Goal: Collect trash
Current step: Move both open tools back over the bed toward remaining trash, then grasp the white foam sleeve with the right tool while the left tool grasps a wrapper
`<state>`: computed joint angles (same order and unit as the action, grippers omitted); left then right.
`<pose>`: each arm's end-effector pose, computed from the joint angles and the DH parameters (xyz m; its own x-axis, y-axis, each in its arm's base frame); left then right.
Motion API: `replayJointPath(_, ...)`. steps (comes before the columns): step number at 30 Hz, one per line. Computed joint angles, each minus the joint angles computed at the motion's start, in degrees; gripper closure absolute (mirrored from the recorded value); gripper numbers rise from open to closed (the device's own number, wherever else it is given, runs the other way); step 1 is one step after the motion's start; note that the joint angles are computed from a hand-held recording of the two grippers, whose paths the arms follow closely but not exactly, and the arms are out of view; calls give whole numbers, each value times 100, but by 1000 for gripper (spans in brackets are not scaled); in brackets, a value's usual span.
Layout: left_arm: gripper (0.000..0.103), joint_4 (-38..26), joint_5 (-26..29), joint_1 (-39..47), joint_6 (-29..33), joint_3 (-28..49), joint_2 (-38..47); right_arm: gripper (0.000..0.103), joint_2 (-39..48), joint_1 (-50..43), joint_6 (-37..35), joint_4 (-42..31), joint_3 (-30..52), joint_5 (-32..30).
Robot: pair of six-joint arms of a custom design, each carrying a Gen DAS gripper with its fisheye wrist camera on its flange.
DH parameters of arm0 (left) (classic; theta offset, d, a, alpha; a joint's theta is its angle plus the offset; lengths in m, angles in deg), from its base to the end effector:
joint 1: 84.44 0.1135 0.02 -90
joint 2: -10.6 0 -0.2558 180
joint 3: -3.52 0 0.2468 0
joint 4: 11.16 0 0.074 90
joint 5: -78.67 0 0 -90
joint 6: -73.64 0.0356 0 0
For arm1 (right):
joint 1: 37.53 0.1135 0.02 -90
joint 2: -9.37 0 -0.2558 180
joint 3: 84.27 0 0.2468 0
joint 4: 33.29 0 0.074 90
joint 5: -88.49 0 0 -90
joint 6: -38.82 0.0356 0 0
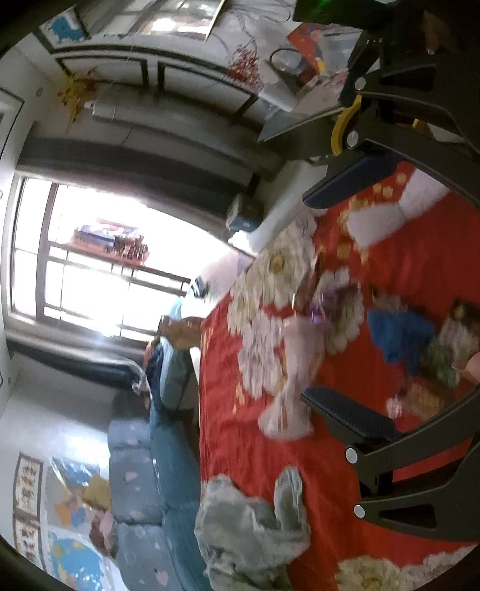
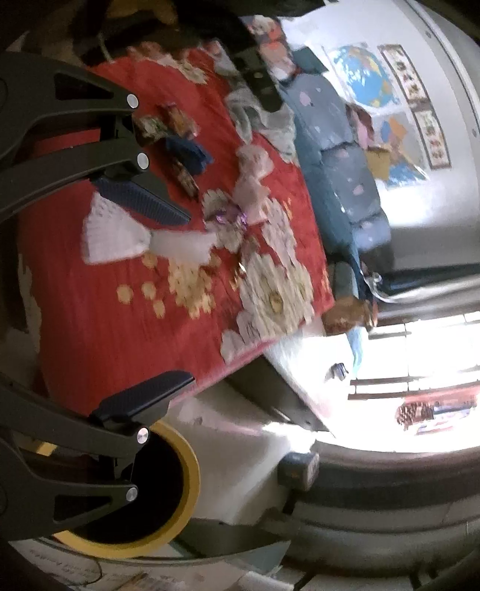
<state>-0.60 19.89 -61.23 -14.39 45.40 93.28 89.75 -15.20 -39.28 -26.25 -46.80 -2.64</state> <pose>0.2503 0.0873 0.1534 -0.4600 -0.1653 -0.8724 0.0904 0.9687 -0.2312 0.2280 0.0944 0.1335 -0.6117 -0.0284 -0.7906 -0.2744 0.9449 0.1784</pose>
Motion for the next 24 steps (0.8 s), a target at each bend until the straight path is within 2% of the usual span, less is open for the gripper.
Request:
replayJointPath(5, 9, -321, 285, 738, 367, 189, 224, 31, 401, 379, 38, 27, 223, 17)
replayJointPath(11, 9, -1008, 710, 1453, 977, 510, 682, 31, 1059, 742, 133, -25, 655, 68)
replayJointPath(21, 11, -1457, 874, 2082, 1835, 647, 1428, 31, 1804, 997, 178, -40, 1059, 218)
replayJointPath(24, 23, -1614, 937, 2100, 1970, 731, 1643, 31, 2002, 1011, 221, -53, 1155, 190)
